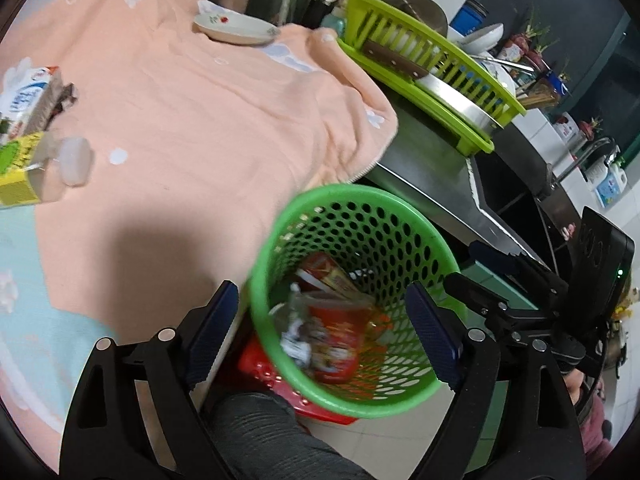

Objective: Collect trash
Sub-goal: 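Carry bottle and red cup over the green basket and open both grippers, then move both grippers back over the remaining trash on the towel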

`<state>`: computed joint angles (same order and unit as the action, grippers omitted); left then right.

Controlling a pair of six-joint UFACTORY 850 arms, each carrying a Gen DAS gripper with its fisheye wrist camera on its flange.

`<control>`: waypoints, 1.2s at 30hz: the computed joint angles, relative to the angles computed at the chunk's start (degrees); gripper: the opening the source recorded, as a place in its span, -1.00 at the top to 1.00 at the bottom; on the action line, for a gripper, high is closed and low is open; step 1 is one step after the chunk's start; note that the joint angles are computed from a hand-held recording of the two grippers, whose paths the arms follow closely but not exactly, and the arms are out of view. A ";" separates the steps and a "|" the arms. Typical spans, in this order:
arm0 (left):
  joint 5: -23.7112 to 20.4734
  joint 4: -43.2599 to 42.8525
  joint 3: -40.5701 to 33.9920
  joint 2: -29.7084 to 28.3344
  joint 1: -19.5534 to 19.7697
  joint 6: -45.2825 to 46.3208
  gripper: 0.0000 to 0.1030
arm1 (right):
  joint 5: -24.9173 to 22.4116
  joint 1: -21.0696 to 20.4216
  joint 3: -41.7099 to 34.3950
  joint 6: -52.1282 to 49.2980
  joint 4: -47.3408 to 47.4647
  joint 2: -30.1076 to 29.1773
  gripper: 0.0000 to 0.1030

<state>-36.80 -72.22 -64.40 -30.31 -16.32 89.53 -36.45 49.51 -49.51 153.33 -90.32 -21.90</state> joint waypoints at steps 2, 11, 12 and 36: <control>0.84 -0.98 0.21 0.55 0.74 1.28 -0.63 | 0.59 -0.33 -0.57 0.41 -1.23 -0.19 -0.47; 3.64 -3.97 -2.15 1.34 6.14 3.11 -0.63 | 5.10 -2.32 -8.92 -6.03 -3.95 -4.72 -0.47; 3.79 -4.01 -2.82 1.20 7.02 2.70 -0.63 | 5.75 -2.58 -10.40 -7.64 -3.93 -5.57 -0.47; 19.08 -6.47 -19.41 -11.18 12.78 5.29 -0.59 | 16.53 -7.57 -36.99 -42.60 11.31 -21.03 -0.47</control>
<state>-17.73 -78.69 -83.81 -41.49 -3.54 94.82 -19.92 41.94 -86.51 110.72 -79.01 -42.93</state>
